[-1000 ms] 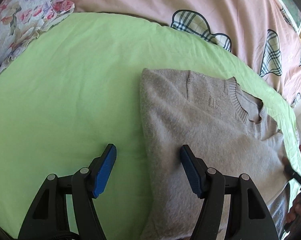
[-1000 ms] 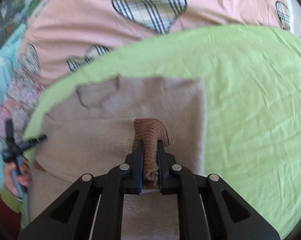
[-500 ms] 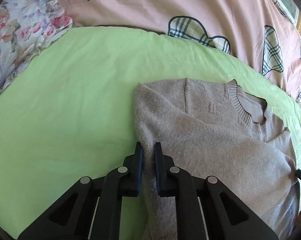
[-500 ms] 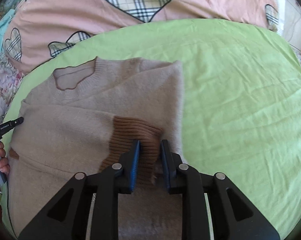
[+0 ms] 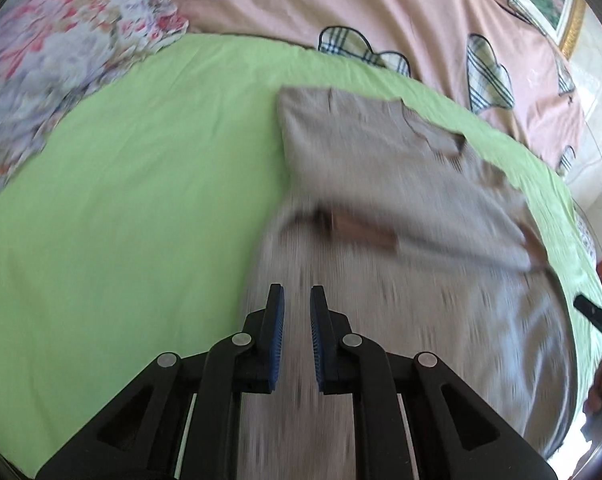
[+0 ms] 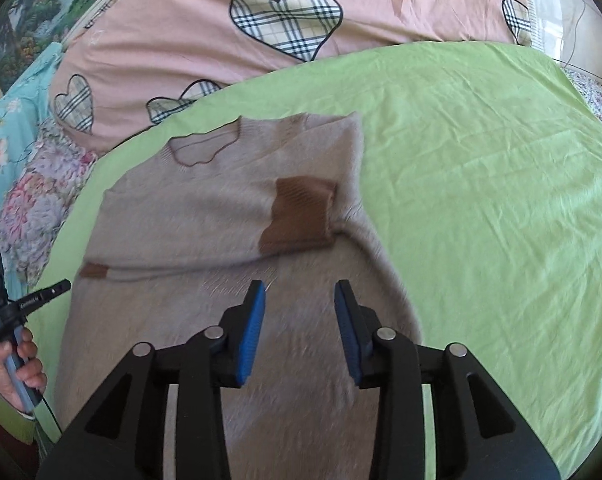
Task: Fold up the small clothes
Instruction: 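Grasp the brown ribbed hem with both grippers, then lift the hem with both grippers and fold it toward the collar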
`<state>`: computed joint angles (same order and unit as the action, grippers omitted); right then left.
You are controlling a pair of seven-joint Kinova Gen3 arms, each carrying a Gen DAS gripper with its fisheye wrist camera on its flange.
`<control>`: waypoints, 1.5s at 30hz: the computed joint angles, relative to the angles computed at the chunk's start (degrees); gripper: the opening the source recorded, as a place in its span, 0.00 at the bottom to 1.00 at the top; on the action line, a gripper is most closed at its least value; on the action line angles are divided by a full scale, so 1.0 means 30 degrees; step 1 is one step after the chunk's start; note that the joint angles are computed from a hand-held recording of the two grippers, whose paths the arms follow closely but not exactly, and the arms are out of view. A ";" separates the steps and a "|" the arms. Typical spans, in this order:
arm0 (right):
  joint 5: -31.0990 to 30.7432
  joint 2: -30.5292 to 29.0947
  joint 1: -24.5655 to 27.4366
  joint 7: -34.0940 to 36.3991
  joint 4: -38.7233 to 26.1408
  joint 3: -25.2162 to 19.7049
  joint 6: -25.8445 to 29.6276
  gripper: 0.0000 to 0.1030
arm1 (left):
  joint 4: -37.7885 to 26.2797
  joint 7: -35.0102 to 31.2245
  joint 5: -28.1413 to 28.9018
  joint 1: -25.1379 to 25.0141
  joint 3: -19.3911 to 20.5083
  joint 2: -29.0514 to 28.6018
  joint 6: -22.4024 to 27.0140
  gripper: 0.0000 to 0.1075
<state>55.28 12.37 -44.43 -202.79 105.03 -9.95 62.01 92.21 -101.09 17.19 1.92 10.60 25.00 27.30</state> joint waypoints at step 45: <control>0.0354 -0.3150 -0.5093 -1.0736 0.7839 -0.5192 -0.2598 0.51 | 1.1035 -2.1845 1.4461 -0.3105 -0.4151 -0.4524 0.6595 0.26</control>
